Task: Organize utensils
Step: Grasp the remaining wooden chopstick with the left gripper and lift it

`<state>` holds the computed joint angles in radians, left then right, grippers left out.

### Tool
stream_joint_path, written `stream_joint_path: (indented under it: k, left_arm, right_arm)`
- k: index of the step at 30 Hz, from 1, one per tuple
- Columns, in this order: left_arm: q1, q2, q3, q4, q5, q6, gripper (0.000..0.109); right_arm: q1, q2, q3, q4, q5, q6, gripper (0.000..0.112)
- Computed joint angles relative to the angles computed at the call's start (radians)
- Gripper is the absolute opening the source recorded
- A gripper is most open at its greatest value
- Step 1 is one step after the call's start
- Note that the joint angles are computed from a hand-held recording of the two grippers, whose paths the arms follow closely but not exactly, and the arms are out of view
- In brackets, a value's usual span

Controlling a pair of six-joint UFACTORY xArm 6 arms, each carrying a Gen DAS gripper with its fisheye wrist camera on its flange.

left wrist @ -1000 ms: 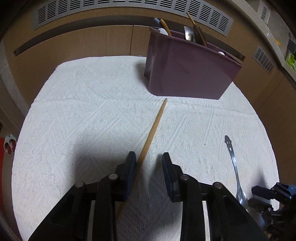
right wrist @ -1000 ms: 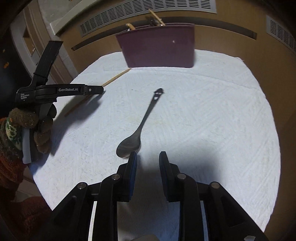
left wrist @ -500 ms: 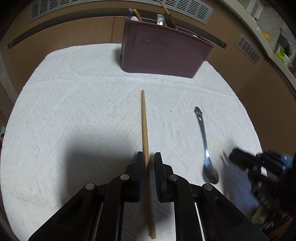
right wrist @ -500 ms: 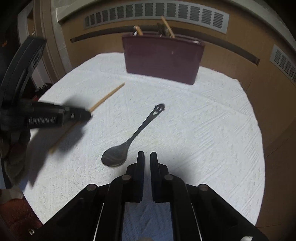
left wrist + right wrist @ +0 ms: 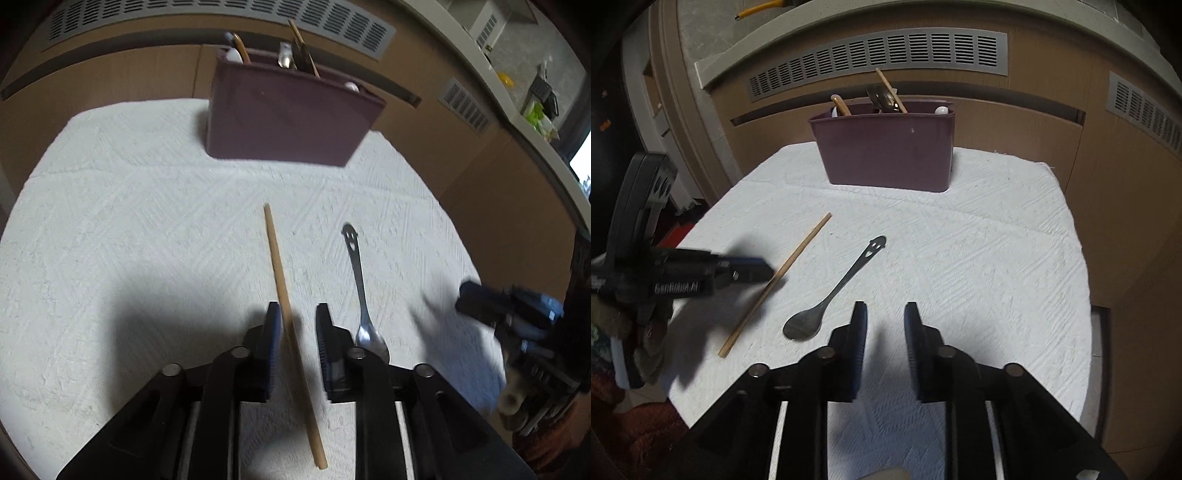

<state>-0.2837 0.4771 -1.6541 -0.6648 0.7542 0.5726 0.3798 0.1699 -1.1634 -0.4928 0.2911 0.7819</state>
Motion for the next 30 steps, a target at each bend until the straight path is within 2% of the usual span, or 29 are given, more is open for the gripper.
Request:
stream_joint_path:
  k: [2, 5, 10, 14, 16, 19, 22, 25, 27, 29, 30]
  left_arm:
    - [0.008, -0.009, 0.005, -0.027, -0.039, 0.002, 0.037]
    - [0.028, -0.03, 0.021, -0.087, -0.095, 0.012, 0.038]
    - [0.063, -0.019, 0.0, -0.083, -0.132, -0.03, 0.041]
    - [0.087, -0.011, -0.001, -0.088, -0.136, -0.034, 0.042]
    - [0.09, -0.008, 0.007, -0.089, -0.141, -0.038, 0.042]
    - [0.085, -0.022, 0.046, -0.088, -0.177, -0.044, 0.042]
    - [0.067, -0.049, 0.106, -0.03, -0.272, -0.08, 0.042]
    - [0.052, -0.064, 0.142, -0.018, -0.32, -0.05, 0.042]
    - [0.048, -0.065, 0.145, -0.063, -0.311, -0.004, 0.043]
    - [0.043, -0.064, 0.147, -0.086, -0.299, 0.022, 0.043]
    - [0.041, -0.063, 0.146, -0.091, -0.297, 0.029, 0.043]
  right_arm:
    - [0.001, -0.021, 0.044, 0.007, -0.031, -0.007, 0.021]
    - [0.011, -0.048, 0.09, 0.015, -0.043, -0.033, 0.021]
    - [0.022, -0.054, 0.125, 0.085, -0.107, -0.115, 0.021]
    - [0.033, -0.012, 0.075, 0.13, -0.091, -0.15, 0.021]
    - [0.046, 0.025, 0.023, 0.192, -0.061, -0.181, 0.021]
    - [0.066, 0.088, -0.055, 0.205, -0.037, -0.127, 0.021]
    - [0.1, 0.174, -0.187, 0.106, 0.082, 0.029, 0.021]
    - [0.12, 0.224, -0.265, 0.015, 0.186, 0.172, 0.021]
    - [0.126, 0.246, -0.292, 0.009, 0.212, 0.215, 0.025]
    - [0.132, 0.268, -0.326, 0.004, 0.231, 0.197, 0.036]
    - [0.137, 0.284, -0.354, 0.011, 0.259, 0.184, 0.038]
